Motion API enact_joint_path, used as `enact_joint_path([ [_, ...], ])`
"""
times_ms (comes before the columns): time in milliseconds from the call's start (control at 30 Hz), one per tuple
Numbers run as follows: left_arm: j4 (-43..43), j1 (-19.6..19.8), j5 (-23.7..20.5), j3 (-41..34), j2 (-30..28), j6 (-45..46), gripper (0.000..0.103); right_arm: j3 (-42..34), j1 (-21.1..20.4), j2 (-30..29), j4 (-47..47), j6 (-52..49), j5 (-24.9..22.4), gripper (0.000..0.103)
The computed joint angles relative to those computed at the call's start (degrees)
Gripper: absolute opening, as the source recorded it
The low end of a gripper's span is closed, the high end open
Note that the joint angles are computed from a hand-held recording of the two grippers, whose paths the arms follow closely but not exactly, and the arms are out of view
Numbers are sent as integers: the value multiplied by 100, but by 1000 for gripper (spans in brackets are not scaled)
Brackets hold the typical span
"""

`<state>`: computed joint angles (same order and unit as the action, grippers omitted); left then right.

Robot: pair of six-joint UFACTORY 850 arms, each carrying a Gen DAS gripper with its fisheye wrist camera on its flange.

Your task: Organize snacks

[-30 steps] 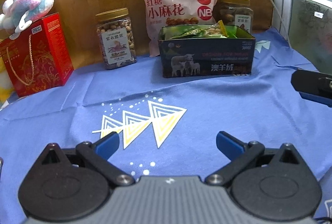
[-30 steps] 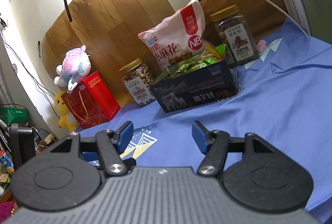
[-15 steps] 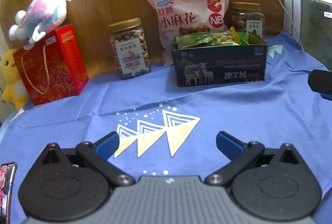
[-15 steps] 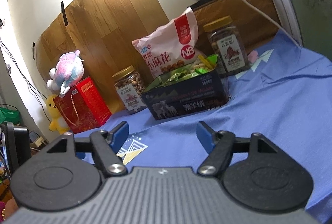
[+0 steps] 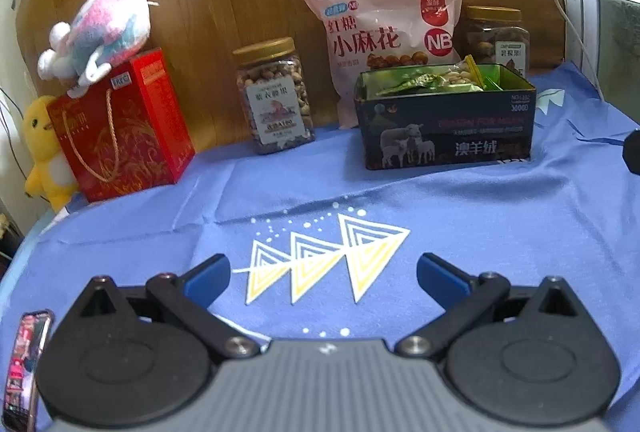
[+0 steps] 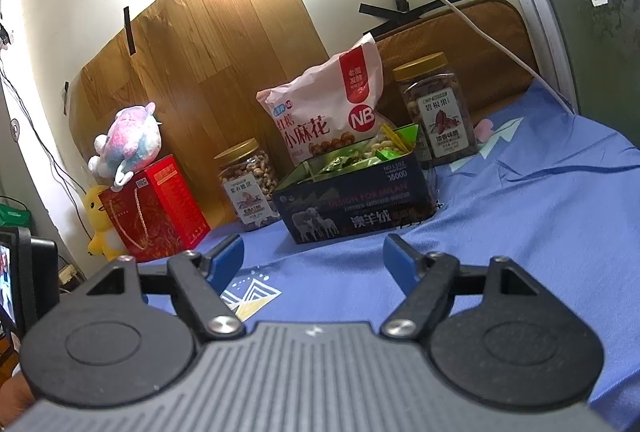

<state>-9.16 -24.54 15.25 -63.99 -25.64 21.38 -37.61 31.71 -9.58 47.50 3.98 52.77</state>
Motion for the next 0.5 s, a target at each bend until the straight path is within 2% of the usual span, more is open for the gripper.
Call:
enact_joint_path([
  [133,-507,-27,141,7,2,535,103,11,14,4,11,6,33,79],
  [500,-419,-24,217,78,71,461,103,67,41,39,49,87,120,79],
])
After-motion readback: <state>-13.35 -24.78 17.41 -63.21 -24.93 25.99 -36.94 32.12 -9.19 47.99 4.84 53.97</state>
